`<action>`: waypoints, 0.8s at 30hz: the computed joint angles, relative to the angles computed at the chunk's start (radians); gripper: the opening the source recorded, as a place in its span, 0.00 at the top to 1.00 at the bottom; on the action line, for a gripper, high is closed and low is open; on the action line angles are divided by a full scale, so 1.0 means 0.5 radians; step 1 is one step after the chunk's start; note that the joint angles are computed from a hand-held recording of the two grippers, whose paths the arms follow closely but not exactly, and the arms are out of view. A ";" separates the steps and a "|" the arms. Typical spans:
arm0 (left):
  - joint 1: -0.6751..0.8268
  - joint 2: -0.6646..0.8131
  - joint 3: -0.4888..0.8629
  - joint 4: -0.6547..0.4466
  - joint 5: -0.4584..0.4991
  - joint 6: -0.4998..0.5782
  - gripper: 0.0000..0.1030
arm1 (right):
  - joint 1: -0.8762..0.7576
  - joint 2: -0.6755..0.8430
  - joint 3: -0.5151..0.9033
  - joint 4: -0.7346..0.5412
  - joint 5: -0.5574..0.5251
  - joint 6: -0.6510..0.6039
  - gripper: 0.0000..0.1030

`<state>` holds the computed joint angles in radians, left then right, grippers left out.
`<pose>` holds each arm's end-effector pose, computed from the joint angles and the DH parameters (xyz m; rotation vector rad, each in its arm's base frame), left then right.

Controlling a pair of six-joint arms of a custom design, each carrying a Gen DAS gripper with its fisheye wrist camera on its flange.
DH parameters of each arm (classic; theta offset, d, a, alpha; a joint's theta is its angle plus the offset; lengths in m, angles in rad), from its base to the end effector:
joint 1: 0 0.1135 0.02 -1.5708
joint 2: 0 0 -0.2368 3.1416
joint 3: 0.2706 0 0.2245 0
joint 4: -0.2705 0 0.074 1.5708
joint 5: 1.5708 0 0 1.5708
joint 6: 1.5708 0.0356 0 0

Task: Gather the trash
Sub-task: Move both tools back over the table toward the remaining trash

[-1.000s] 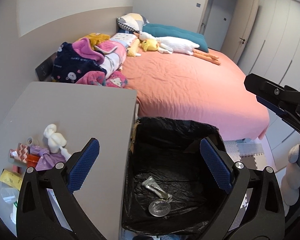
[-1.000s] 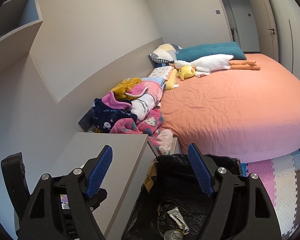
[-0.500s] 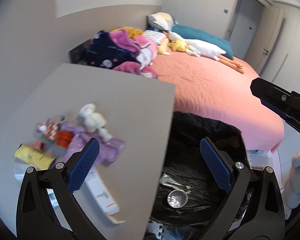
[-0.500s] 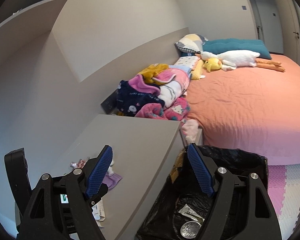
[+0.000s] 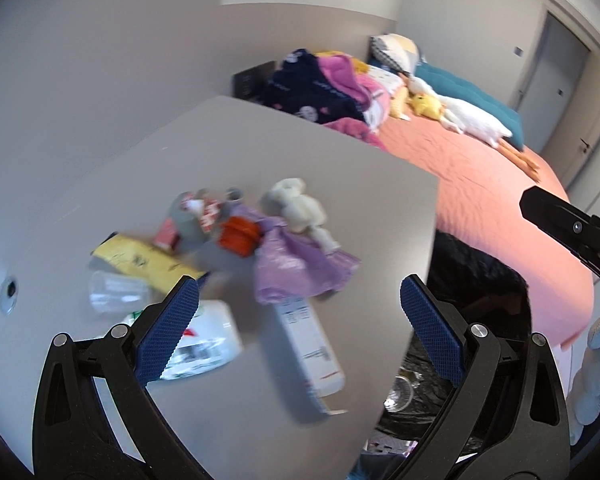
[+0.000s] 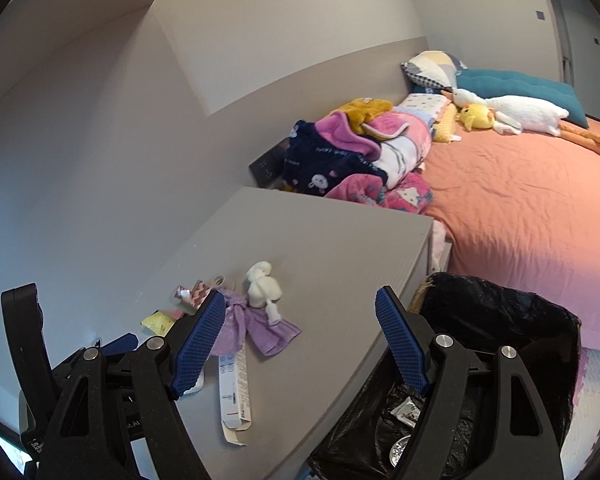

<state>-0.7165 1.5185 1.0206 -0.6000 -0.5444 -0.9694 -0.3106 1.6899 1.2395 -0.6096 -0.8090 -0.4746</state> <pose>0.2187 -0.1660 0.2064 -0.4688 2.3910 0.0140 0.3099 -0.0724 0.2225 -0.4432 2.2639 0.6777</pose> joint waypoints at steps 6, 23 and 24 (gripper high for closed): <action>0.072 -0.148 -0.170 -0.053 -0.022 -0.047 0.06 | 0.172 -0.016 -0.083 0.049 0.082 0.039 0.24; 0.470 -0.486 -0.697 0.085 0.087 0.026 0.06 | 0.634 0.019 -0.303 0.302 0.358 0.214 0.24; 0.491 -0.495 -0.716 0.094 0.092 0.035 0.06 | 0.662 0.037 -0.308 0.321 0.378 0.228 0.24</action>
<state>-0.4712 1.2710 0.6626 -0.5529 -0.4984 -0.9521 0.0204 1.7083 1.0854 -0.4491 -0.6202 -0.3604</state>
